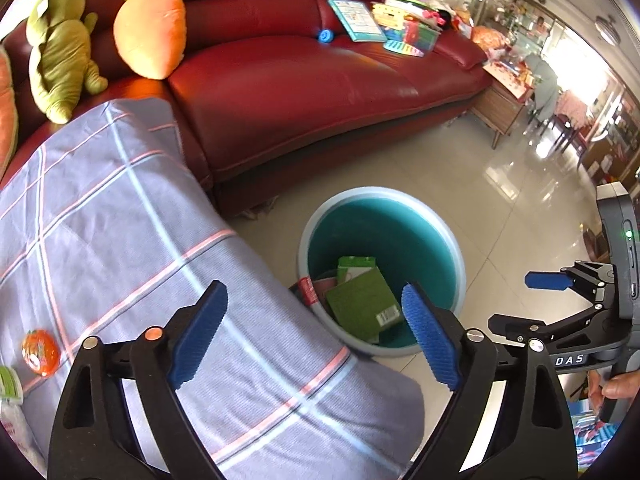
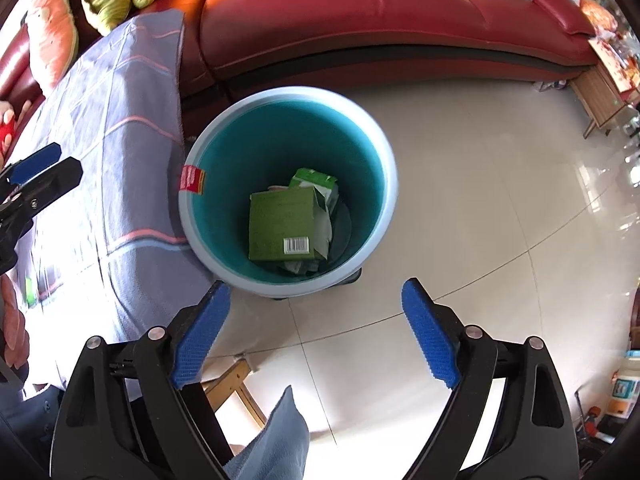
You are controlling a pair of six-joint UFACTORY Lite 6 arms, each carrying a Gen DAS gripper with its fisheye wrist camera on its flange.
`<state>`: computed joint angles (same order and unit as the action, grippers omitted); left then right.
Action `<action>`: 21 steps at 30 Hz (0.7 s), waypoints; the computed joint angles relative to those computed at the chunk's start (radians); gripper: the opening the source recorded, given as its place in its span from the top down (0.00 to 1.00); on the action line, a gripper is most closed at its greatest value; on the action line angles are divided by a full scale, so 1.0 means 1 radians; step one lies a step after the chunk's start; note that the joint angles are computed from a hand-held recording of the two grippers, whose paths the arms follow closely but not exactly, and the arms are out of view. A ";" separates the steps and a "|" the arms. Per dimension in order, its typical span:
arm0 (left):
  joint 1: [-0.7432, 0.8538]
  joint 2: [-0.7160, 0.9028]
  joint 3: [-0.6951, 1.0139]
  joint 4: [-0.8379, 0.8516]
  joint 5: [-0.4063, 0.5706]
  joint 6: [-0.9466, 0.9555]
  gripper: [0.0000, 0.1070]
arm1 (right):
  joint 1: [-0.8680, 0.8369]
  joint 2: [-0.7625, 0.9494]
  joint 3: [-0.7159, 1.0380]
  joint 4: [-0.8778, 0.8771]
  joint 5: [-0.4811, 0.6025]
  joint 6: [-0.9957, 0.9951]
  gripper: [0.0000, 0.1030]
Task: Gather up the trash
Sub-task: 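Bring both open tools back over the table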
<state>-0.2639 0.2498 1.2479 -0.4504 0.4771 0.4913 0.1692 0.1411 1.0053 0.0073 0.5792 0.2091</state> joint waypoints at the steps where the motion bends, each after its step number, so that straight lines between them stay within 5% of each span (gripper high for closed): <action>1: 0.010 -0.012 -0.014 -0.002 0.004 0.005 0.15 | 0.009 0.000 0.002 -0.001 0.004 0.004 0.19; 13: 0.255 -0.230 -0.203 -0.055 0.076 0.175 0.12 | 0.247 0.041 0.107 -0.068 0.071 0.187 0.19; 21: 0.570 -0.344 -0.274 -0.156 0.181 0.434 0.12 | 0.467 0.173 0.294 -0.108 0.118 0.315 0.19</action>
<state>0.3064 -0.0940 0.9735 -0.6060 0.6585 0.9250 0.6364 0.3138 1.2995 -0.1008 0.6971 0.5238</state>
